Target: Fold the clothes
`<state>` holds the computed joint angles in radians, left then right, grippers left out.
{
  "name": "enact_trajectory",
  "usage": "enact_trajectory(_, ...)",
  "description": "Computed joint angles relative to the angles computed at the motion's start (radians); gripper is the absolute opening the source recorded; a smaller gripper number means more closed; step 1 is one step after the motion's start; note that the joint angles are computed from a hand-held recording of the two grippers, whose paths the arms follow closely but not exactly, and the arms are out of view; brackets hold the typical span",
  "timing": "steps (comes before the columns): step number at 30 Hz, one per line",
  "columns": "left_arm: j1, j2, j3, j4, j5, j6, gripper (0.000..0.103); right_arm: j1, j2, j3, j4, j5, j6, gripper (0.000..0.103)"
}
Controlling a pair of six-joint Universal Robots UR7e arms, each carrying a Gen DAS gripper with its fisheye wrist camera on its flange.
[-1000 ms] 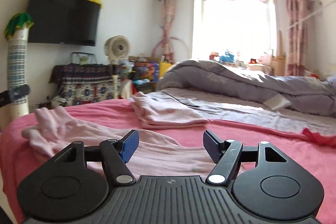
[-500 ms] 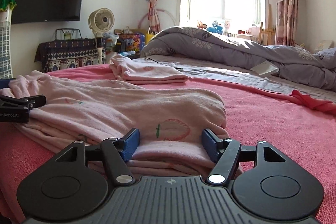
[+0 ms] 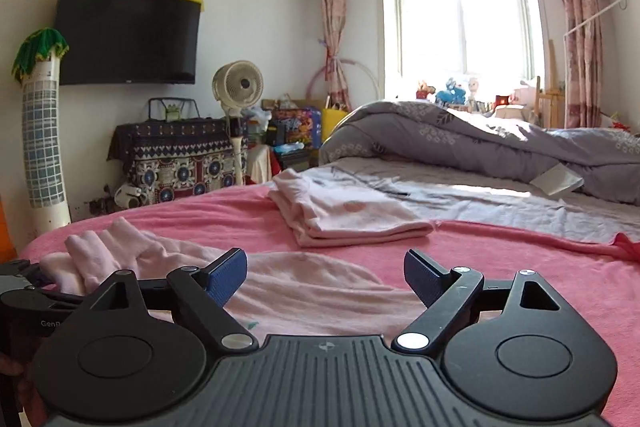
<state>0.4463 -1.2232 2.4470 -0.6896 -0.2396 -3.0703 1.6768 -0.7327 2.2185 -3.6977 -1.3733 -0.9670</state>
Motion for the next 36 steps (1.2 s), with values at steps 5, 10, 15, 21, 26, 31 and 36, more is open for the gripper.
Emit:
enact_trajectory(5, -0.003, -0.007, 0.009, -0.001, 0.011, 0.008, 0.103, -0.012, -0.013, -0.017, 0.129, -0.032, 0.035, 0.095)
enact_trajectory(10, -0.006, -0.009, 0.009, -0.002, 0.010, 0.008, 0.103, -0.012, -0.002, 0.009, 0.065, -0.035, 0.010, 0.095)
enact_trajectory(15, -0.008, -0.013, 0.009, 0.000, 0.010, 0.008, 0.103, -0.050, -0.050, 0.068, 0.069, 0.005, -0.044, 0.096)
enact_trajectory(21, -0.008, -0.014, 0.008, 0.003, 0.012, 0.005, 0.103, -0.199, -0.166, 0.220, 0.069, 0.146, -0.328, 0.096)
enact_trajectory(26, -0.005, -0.010, 0.004, 0.013, 0.011, -0.008, 0.103, -0.281, -0.244, 0.301, -0.006, 0.196, -0.354, 0.099)
enact_trajectory(31, -0.020, -0.024, 0.007, 0.000, -0.002, 0.009, 0.103, -0.295, -0.181, 0.250, -0.257, 0.191, -0.119, 0.098)
enact_trajectory(36, -0.094, 0.062, 0.001, 0.116, -0.088, -0.187, 0.103, -0.273, -0.123, 0.185, -0.347, 0.053, -0.157, 0.077)
